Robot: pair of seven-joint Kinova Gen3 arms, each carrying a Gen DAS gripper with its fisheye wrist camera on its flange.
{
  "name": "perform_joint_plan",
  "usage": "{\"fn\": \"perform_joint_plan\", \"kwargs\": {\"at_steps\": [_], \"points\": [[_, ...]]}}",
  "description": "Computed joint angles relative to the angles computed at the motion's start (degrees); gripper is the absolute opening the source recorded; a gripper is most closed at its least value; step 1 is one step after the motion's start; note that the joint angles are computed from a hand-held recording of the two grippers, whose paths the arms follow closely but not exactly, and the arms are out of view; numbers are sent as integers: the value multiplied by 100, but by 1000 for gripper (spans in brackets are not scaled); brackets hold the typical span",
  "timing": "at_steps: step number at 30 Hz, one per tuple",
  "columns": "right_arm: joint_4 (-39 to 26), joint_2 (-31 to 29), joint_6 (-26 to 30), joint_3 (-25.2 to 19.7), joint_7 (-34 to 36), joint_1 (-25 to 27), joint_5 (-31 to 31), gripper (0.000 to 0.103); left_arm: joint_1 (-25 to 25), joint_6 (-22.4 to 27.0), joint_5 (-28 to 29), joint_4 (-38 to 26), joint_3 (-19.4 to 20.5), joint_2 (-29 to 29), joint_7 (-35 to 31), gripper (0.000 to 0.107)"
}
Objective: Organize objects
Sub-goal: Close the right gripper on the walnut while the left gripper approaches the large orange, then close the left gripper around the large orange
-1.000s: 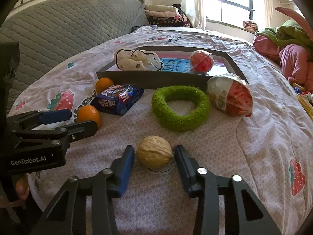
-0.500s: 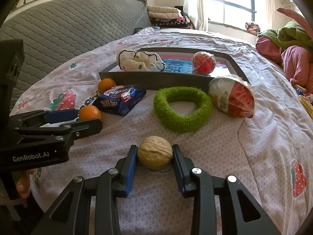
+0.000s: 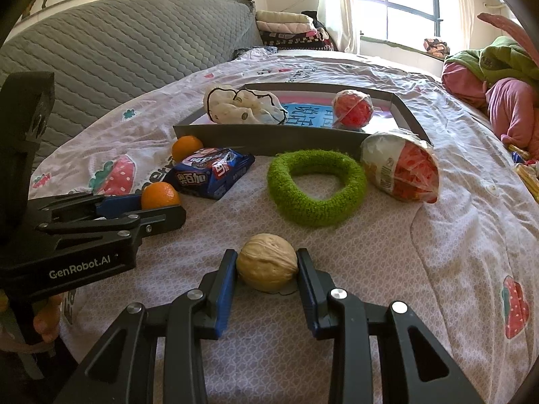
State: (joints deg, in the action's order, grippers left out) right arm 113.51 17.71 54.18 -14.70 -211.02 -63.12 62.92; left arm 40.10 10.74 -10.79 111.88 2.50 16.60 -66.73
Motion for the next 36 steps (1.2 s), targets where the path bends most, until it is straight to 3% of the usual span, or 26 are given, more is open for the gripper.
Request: {"fn": "perform_joint_plan", "kwargs": {"at_steps": [7,16,26,36], "points": [[2,-6,11,1,-11,-15,41,35,-393,-110,258,107,385,-82,-323,41],[11,-24,217,-42,-114,-116,166,35,-318,-270,371,255,352,-182,-566,41],[-6,-15,540,-127,-213,-217,399,35,338,-601,287,451,-347,-343,-394,41],[65,-64,658,-167,-369,-200,507,35,1086,-382,-209,295,-1081,-339,281,41]]}}
